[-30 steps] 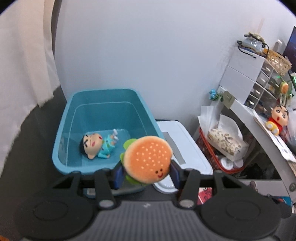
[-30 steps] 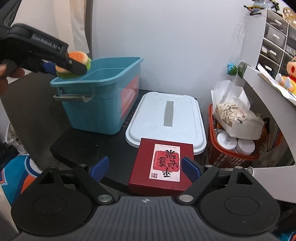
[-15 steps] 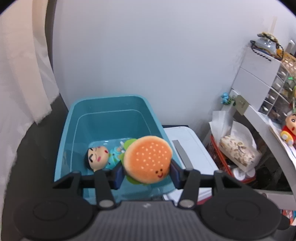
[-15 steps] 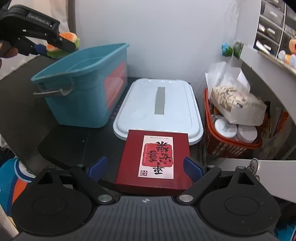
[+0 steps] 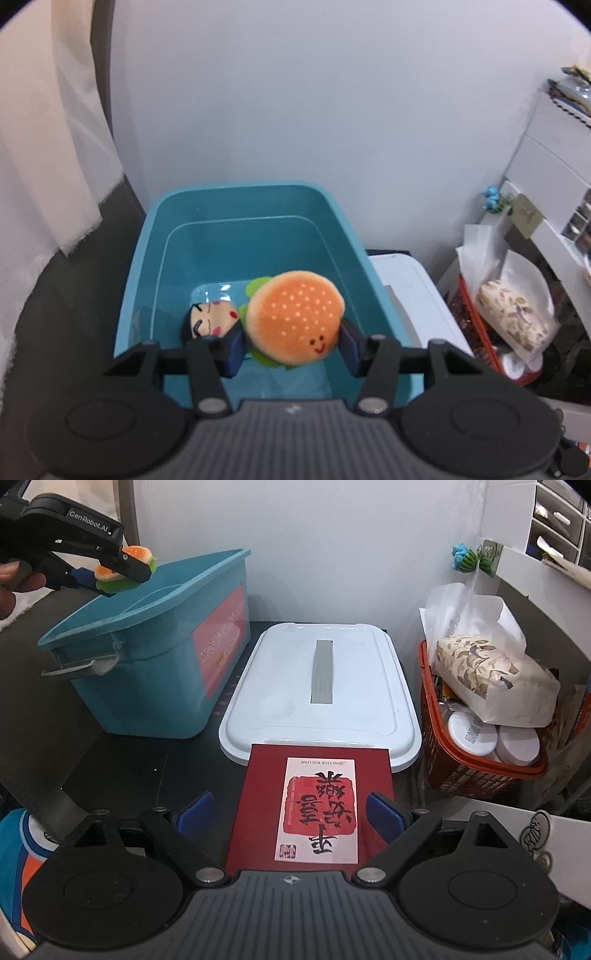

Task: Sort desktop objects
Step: 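Carry the hamburger toy with the left tool over the teal bin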

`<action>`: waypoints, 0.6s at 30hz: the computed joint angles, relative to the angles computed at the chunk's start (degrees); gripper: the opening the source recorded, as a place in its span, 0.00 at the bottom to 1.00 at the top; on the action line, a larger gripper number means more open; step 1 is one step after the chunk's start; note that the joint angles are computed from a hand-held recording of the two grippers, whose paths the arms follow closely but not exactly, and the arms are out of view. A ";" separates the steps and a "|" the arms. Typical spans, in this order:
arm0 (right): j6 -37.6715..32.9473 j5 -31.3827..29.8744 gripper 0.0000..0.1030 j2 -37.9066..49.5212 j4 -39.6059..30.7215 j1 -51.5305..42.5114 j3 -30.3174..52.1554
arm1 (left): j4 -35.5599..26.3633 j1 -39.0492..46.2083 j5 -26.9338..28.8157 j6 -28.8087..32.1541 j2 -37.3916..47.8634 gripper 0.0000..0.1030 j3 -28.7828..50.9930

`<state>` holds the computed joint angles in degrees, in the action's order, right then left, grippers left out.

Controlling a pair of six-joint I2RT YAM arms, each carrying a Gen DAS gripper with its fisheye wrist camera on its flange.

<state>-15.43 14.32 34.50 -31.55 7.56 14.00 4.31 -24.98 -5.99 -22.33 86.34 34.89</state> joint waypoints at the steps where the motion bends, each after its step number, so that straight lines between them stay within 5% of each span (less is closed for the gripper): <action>1: 0.81 0.61 0.90 0.93 0.45 1.10 0.19 | 0.32 0.30 0.09 0.11 0.50 0.53 0.11; 18: 1.45 1.68 0.90 0.36 -0.56 3.06 0.33 | -0.13 -0.60 -0.71 -1.14 -1.49 0.54 -3.21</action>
<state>-13.99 16.00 34.86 -32.11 10.62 14.32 4.18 -25.57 -6.71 -23.47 84.86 31.67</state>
